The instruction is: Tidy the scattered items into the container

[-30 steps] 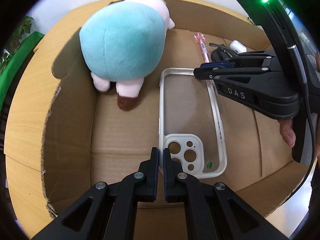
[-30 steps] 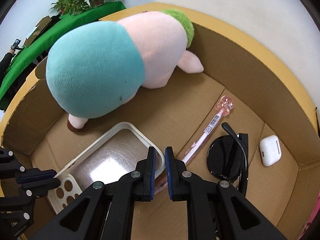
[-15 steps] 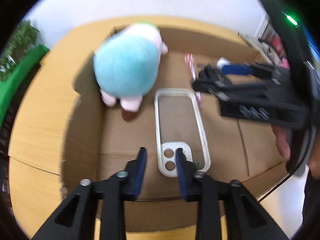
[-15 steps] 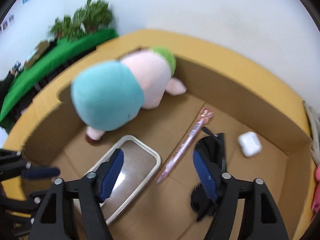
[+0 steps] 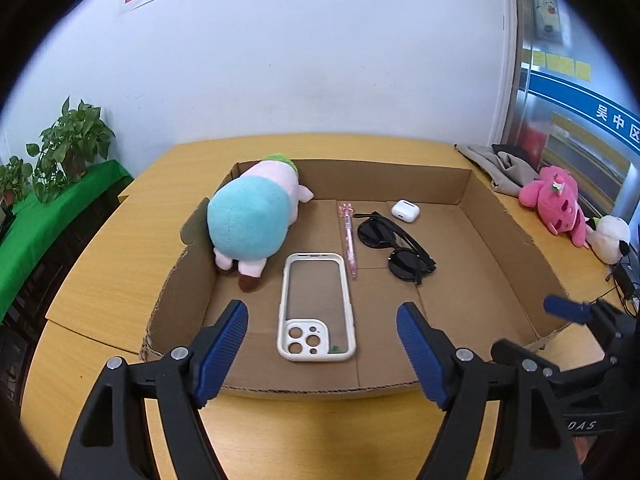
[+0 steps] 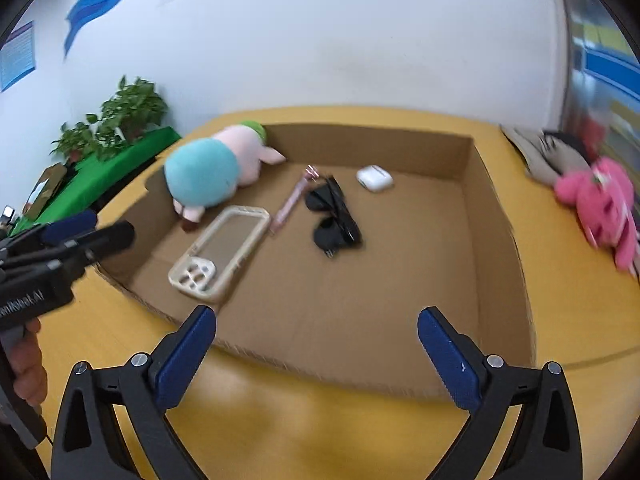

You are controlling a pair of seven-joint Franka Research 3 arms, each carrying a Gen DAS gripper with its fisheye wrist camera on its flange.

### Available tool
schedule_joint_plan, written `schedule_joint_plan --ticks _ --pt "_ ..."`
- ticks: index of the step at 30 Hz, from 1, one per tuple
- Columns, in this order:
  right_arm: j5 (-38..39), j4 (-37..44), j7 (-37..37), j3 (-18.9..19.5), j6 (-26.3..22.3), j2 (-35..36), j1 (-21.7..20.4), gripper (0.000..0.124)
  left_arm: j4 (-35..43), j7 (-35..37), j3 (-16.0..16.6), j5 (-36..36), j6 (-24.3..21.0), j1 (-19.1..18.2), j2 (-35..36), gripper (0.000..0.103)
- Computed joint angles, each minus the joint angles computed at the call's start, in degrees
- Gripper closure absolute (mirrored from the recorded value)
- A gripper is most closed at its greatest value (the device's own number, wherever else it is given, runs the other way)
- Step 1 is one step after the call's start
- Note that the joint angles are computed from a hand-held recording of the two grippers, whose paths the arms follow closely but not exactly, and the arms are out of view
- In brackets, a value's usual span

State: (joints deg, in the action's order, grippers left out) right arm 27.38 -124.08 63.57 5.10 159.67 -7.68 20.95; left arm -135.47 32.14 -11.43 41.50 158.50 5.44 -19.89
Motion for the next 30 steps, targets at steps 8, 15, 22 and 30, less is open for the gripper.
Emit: schedule_joint_plan --ticks 8,15,22,30 --pt "-5.0 -2.6 4.8 0.4 0.7 -1.8 -1.3 0.021 -1.3 -0.8 -0.5 -1.6 -0.1 -1.1 -1.3 0.026" --pt "-6.4 -3.9 6.2 0.6 0.8 -3.0 -1.1 0.021 -2.9 -0.2 -0.2 -2.9 0.4 -1.3 -2.5 0.026" --pt "-8.4 -4.9 7.7 1.0 0.6 -4.0 -0.9 0.021 -3.7 0.4 -0.4 -4.0 0.7 -1.5 -3.0 0.026" --pt "-9.3 -5.7 8.2 1.1 0.8 -4.9 -0.5 0.021 -4.1 -0.1 -1.1 -3.9 -0.1 -1.7 -3.5 0.026"
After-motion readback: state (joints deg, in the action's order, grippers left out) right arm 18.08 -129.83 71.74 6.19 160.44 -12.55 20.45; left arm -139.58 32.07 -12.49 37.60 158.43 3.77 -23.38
